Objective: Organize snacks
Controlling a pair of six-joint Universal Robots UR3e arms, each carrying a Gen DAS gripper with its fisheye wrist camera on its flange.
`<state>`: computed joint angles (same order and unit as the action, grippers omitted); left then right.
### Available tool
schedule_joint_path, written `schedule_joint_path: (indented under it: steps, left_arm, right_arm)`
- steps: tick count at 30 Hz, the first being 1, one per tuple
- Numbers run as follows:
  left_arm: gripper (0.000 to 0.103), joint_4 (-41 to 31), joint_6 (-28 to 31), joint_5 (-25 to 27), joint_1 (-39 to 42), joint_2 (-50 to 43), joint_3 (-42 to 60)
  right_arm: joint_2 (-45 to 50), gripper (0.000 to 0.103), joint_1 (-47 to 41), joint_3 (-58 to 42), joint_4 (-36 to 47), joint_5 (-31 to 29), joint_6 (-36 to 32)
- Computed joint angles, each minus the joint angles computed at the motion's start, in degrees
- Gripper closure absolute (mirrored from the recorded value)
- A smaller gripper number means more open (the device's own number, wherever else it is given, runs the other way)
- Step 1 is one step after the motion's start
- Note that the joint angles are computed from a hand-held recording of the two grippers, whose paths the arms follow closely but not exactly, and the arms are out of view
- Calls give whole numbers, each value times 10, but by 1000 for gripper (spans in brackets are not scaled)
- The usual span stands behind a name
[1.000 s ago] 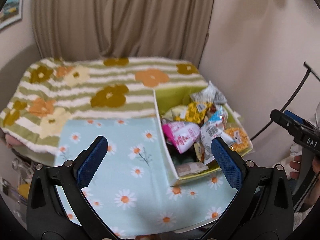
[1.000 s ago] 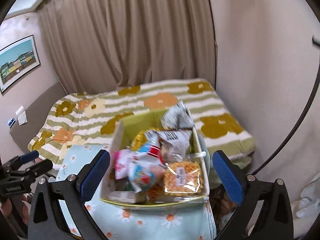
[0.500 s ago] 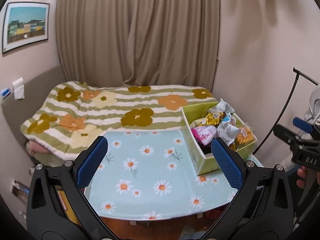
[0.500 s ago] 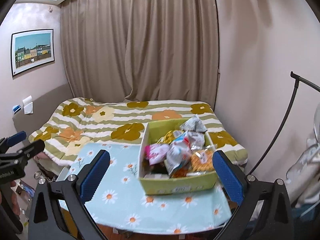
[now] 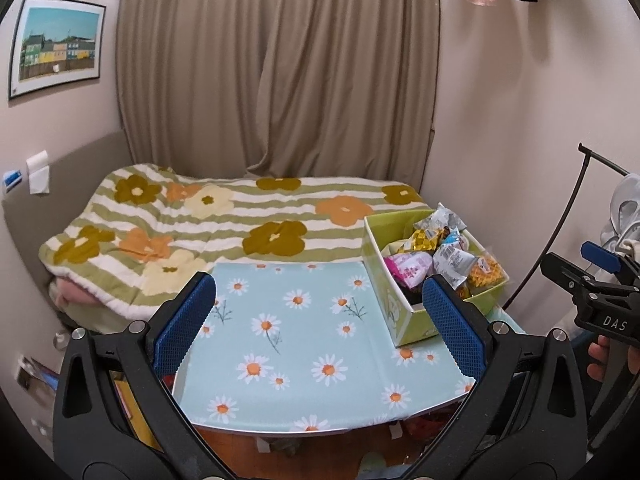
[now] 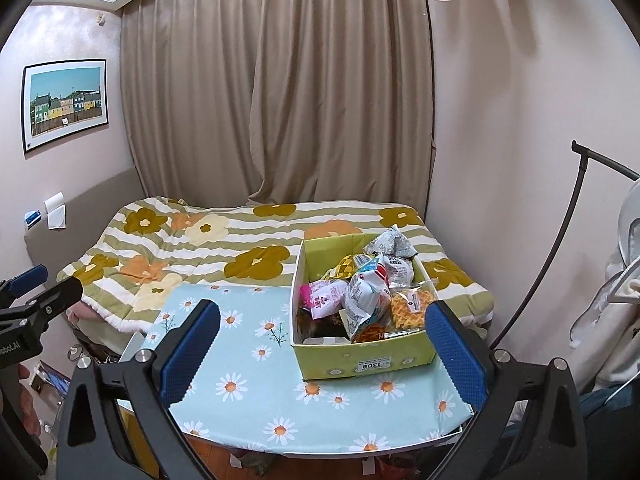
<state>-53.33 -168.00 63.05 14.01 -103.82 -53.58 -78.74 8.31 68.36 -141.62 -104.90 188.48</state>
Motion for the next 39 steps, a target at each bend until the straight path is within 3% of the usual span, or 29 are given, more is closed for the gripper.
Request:
schedule_joint_path:
  steps: [22, 39]
  left_arm:
    - [0, 24, -4, 38, -22, -10, -5]
    - [0, 33, -2, 37, -19, -3, -15]
  right_arm:
    - [7, 1, 3, -8, 4, 0, 5]
    - [8, 1, 2, -8, 3, 0, 5]
